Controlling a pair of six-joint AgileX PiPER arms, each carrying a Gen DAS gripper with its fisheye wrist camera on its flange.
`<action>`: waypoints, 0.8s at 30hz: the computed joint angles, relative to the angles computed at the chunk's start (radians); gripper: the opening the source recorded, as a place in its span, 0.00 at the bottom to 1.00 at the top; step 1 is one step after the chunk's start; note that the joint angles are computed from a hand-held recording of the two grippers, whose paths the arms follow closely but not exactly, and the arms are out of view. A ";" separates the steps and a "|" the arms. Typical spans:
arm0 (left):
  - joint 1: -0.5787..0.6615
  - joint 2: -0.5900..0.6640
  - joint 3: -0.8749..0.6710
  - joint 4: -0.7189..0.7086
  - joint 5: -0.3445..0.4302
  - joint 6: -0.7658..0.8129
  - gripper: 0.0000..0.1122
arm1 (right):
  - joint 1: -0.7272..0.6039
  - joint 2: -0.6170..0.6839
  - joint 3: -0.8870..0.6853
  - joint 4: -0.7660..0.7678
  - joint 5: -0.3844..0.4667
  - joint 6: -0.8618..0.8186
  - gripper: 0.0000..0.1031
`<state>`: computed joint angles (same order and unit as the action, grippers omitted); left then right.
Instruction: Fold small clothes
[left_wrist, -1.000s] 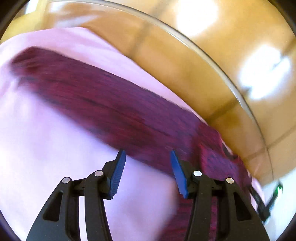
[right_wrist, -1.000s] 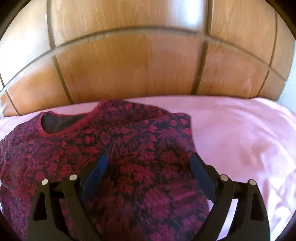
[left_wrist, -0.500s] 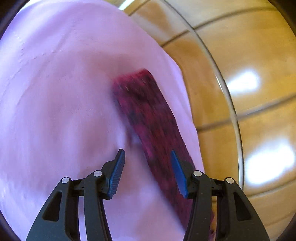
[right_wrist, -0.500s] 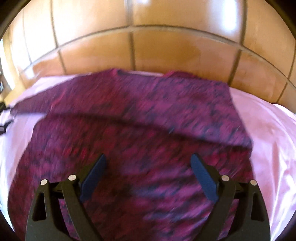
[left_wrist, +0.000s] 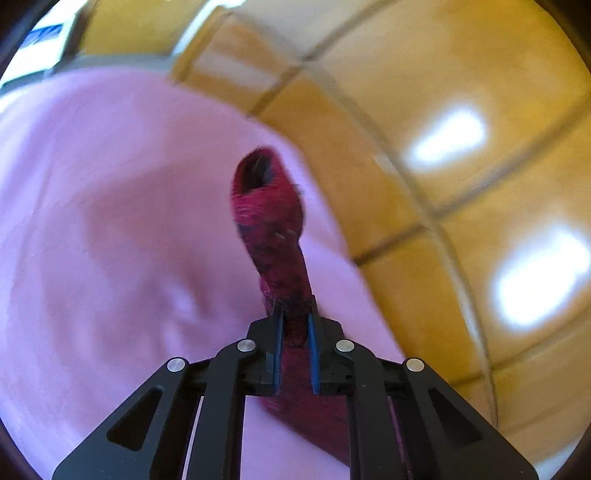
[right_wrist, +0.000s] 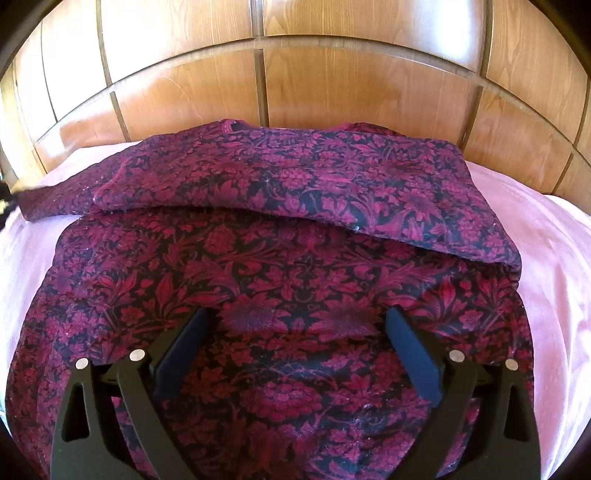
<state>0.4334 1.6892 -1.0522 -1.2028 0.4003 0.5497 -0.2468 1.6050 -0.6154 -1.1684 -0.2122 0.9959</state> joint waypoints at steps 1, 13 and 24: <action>-0.037 -0.036 0.010 -0.016 -0.001 0.034 0.09 | 0.000 0.000 0.000 0.002 0.000 -0.004 0.94; -0.645 -0.014 -0.061 0.433 -0.145 -0.332 0.09 | -0.037 -0.010 0.016 -0.040 -0.051 0.044 0.94; -0.808 0.141 -0.197 0.807 -0.072 -0.662 0.54 | -0.099 -0.006 -0.005 -0.239 -0.111 0.218 0.93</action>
<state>-0.3749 1.8301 -1.2497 -0.3959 0.3280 -0.1125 -0.3457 1.5985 -0.6207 -1.4070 -0.3231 1.2135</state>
